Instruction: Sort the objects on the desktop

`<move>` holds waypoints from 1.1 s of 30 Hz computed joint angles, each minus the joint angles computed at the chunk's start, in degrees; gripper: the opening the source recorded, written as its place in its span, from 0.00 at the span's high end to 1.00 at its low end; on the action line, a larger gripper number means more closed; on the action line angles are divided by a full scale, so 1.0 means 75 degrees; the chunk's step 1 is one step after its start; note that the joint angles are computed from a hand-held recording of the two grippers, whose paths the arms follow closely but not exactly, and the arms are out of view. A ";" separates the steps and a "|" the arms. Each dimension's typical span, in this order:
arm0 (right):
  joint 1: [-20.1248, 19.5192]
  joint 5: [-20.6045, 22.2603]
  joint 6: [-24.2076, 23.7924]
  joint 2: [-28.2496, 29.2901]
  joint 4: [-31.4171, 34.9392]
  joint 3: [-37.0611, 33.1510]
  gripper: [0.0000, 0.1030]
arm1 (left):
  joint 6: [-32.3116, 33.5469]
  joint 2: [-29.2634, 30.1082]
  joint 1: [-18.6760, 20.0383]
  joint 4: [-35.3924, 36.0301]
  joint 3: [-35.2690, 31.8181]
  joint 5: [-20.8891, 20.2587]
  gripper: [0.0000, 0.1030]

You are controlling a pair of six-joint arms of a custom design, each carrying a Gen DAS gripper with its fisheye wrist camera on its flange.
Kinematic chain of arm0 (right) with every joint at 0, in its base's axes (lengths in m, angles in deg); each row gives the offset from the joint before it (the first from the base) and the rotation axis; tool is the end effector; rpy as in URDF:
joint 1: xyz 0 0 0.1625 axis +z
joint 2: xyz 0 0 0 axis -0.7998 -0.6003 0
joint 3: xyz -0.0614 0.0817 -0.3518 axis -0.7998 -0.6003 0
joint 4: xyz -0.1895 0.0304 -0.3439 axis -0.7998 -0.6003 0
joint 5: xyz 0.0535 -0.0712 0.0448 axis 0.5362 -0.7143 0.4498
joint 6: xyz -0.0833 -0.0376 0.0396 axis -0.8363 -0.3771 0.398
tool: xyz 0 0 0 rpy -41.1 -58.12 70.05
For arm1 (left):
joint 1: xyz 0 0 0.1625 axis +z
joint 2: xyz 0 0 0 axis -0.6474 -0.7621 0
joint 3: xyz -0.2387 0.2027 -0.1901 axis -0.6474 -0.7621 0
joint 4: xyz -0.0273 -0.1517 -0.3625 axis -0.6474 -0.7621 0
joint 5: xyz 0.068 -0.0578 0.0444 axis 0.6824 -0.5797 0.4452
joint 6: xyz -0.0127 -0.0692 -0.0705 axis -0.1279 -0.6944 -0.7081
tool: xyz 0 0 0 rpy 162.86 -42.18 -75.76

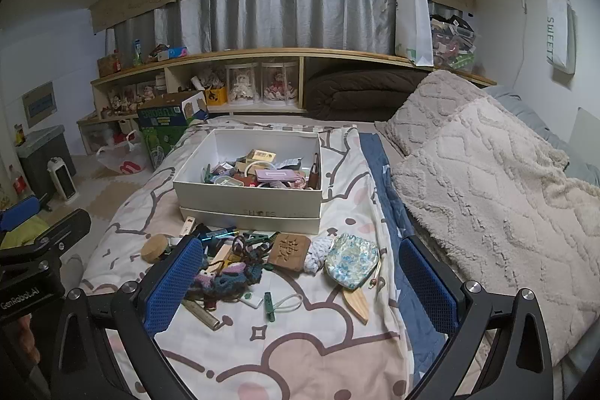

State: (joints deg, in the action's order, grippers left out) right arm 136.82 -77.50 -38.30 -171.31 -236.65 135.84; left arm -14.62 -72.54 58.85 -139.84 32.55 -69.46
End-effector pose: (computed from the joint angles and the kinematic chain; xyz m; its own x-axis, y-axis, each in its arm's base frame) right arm 0.0656 -0.4031 0.3761 -0.6928 -0.0672 0.7180 -0.6379 0.5215 -0.5666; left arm -0.4253 -0.3833 0.0057 -0.7074 -0.1390 -0.6930 0.5620 0.4840 -0.6707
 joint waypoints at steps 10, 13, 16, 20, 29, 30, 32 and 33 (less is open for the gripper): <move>-0.0009 -0.0027 0.0005 -0.0051 0.0117 -0.0019 0.00 | -0.0019 0.0004 0.0005 0.0018 0.0003 -0.0009 0.00; -0.0001 -0.0036 0.0007 -0.0047 0.0112 -0.0022 0.00 | -0.0040 0.0009 0.0001 0.0036 0.0001 -0.0004 0.00; 0.0019 -0.0066 0.0017 -0.0038 0.0116 -0.0032 0.00 | -0.0016 0.0013 0.0006 0.0014 -0.0001 -0.0006 0.00; 0.0018 -0.0065 0.0014 -0.0039 0.0097 -0.0018 0.00 | -0.0044 0.0015 0.0008 0.0050 -0.0010 -0.0002 0.00; 0.0015 -0.0042 -0.0013 -0.0059 0.0127 -0.0014 0.00 | 0.0117 0.0018 0.0016 -0.0205 0.0060 0.0000 0.00; 0.0015 -0.0047 -0.0012 -0.0060 0.0125 -0.0010 0.00 | 0.0147 0.0026 0.0022 -0.0241 0.0065 -0.0012 0.00; 0.0015 -0.0059 -0.0005 -0.0061 0.0152 -0.0021 0.00 | 0.0135 0.0014 0.0007 -0.0221 0.0085 -0.0001 0.00; 0.0016 -0.0067 0.0001 -0.0064 0.0169 -0.0033 0.00 | 0.0137 0.0026 0.0013 -0.0243 0.0078 0.0011 0.00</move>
